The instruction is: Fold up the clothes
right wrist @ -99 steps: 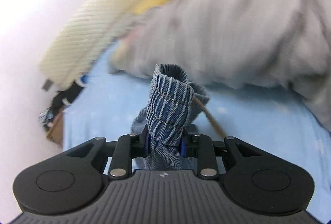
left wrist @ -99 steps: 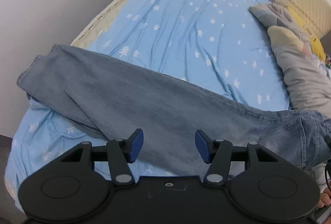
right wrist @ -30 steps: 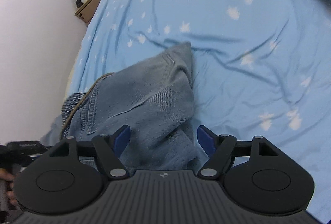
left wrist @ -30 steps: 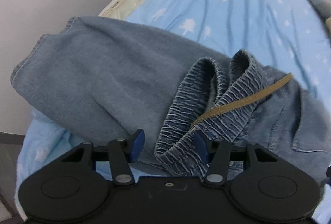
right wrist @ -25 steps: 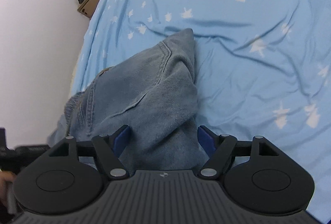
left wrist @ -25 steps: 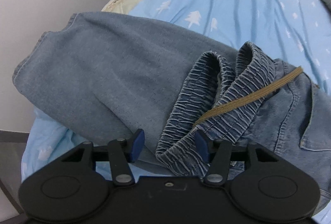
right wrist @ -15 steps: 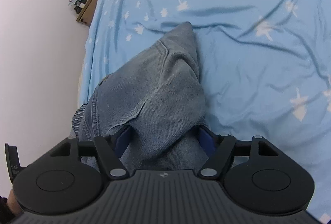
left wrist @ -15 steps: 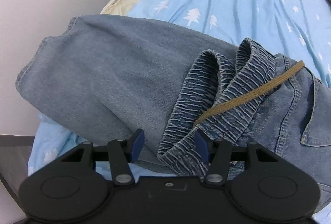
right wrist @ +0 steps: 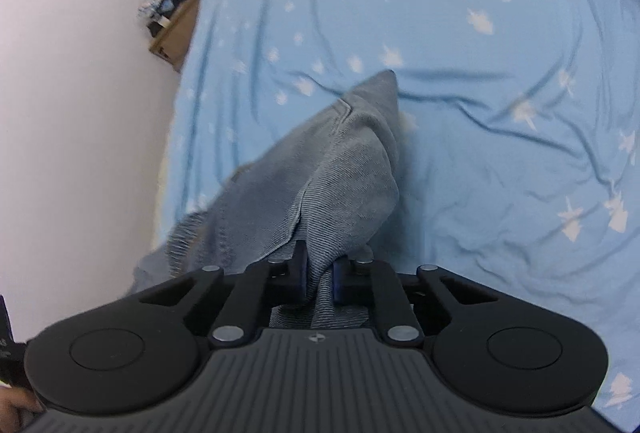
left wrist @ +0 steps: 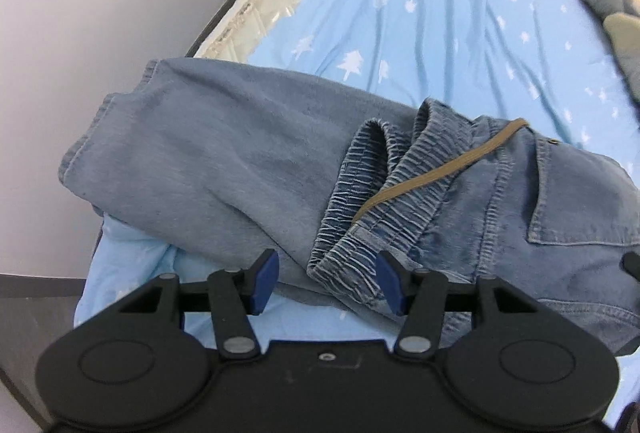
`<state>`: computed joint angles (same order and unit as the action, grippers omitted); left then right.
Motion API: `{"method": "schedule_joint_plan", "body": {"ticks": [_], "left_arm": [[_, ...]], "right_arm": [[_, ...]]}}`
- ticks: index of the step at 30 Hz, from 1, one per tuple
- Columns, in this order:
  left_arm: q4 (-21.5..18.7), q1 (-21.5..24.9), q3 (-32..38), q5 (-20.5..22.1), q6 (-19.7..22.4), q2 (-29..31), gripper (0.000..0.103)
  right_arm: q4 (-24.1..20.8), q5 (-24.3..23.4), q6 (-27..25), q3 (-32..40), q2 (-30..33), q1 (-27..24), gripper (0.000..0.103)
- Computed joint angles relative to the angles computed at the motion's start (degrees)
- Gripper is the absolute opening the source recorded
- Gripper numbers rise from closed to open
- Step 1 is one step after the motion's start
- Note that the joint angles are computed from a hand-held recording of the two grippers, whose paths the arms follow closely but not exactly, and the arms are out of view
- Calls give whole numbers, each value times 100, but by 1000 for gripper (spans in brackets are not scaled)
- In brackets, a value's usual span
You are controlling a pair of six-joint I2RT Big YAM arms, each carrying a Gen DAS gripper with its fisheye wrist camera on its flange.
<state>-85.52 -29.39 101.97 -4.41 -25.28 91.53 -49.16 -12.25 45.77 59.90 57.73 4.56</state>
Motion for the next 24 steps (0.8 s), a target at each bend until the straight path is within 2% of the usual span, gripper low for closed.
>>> {"method": "schedule_joint_plan", "body": {"ticks": [6, 12, 15, 18, 21, 24], "left_arm": [[192, 366, -189, 318, 413, -341, 51], [374, 1150, -362, 1006, 1125, -574, 51], [330, 1658, -322, 1467, 1640, -593, 51], [229, 2163, -207, 1755, 2206, -556, 51], [34, 2742, -8, 1940, 2719, -478, 51], [-155, 3317, 199, 2131, 3025, -375, 51]], "right_arm": [[-58, 958, -61, 669, 182, 839, 10], [-262, 2138, 46, 1528, 673, 1827, 9], [-461, 2830, 227, 2107, 1097, 2384, 9], [-644, 3459, 354, 2721, 1605, 2860, 9], [-831, 3943, 638, 3356, 2177, 3236, 9], [-1037, 4184, 813, 4010, 2789, 3510, 9]]}}
